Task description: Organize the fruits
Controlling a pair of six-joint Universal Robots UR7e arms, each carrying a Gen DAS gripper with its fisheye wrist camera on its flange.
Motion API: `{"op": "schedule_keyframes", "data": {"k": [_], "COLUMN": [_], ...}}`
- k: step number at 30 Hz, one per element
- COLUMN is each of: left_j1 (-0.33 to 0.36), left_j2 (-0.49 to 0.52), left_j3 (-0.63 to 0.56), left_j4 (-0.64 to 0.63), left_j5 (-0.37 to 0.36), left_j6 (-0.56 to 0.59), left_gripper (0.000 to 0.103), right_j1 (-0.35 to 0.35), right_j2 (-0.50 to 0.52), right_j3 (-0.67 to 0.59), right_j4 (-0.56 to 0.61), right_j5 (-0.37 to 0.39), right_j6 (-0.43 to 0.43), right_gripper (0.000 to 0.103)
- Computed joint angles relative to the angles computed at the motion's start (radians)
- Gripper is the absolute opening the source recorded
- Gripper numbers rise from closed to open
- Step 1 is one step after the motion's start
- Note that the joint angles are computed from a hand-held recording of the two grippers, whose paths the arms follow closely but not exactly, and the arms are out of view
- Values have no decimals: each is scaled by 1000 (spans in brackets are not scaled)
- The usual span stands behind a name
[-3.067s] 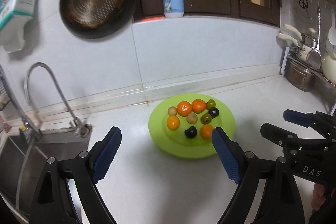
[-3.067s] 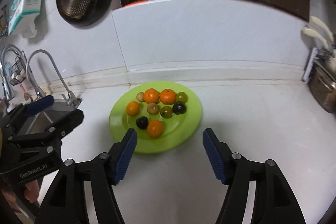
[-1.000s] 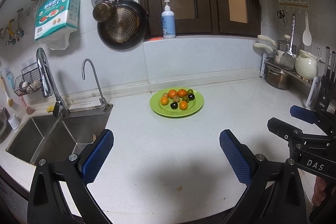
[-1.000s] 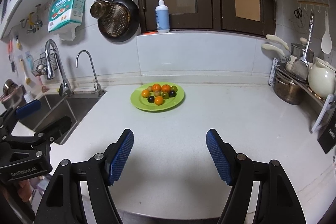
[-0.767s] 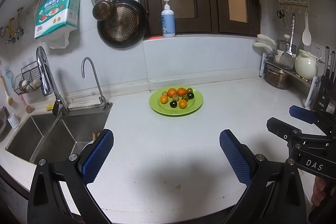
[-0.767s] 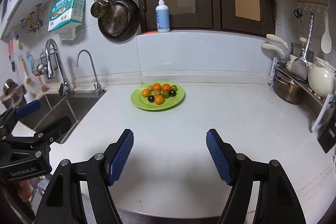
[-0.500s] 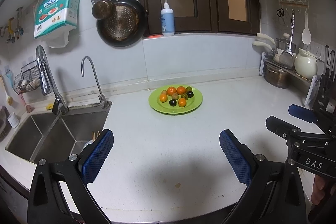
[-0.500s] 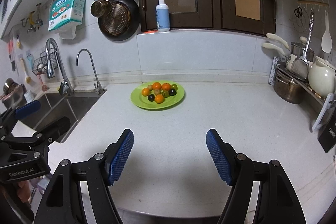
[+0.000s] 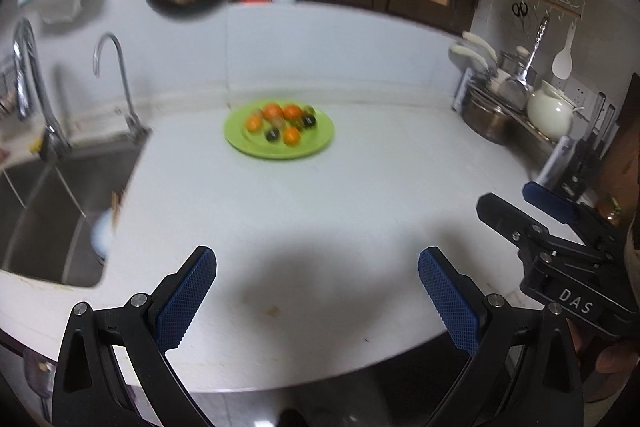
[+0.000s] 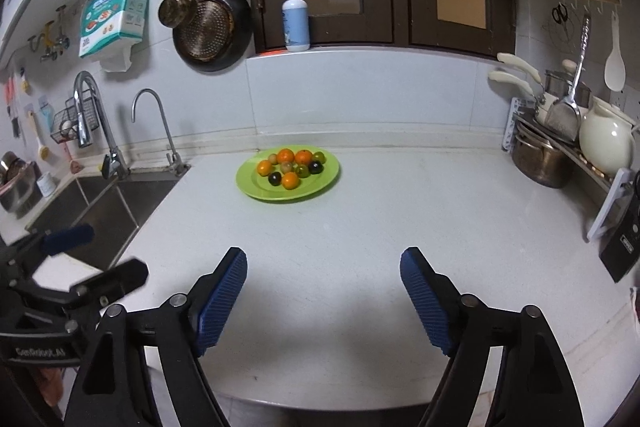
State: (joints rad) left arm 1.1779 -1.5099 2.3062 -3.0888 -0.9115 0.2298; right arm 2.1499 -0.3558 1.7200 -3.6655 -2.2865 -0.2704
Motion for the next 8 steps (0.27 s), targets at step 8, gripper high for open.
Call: {"op": "schedule_keyframes", "data": {"k": [8], "left_j1": [5], "left_j2": [13], "left_j3": [-11], "left_j4": [26], "left_j5": [-11], "left_j6": [-26], "left_gripper": [103], "right_j1": [-16], "right_j2": [-7], "right_j3": [5], "right_j4": [29], "right_j5": [2], "right_j6": [28], "right_gripper": [80]}}
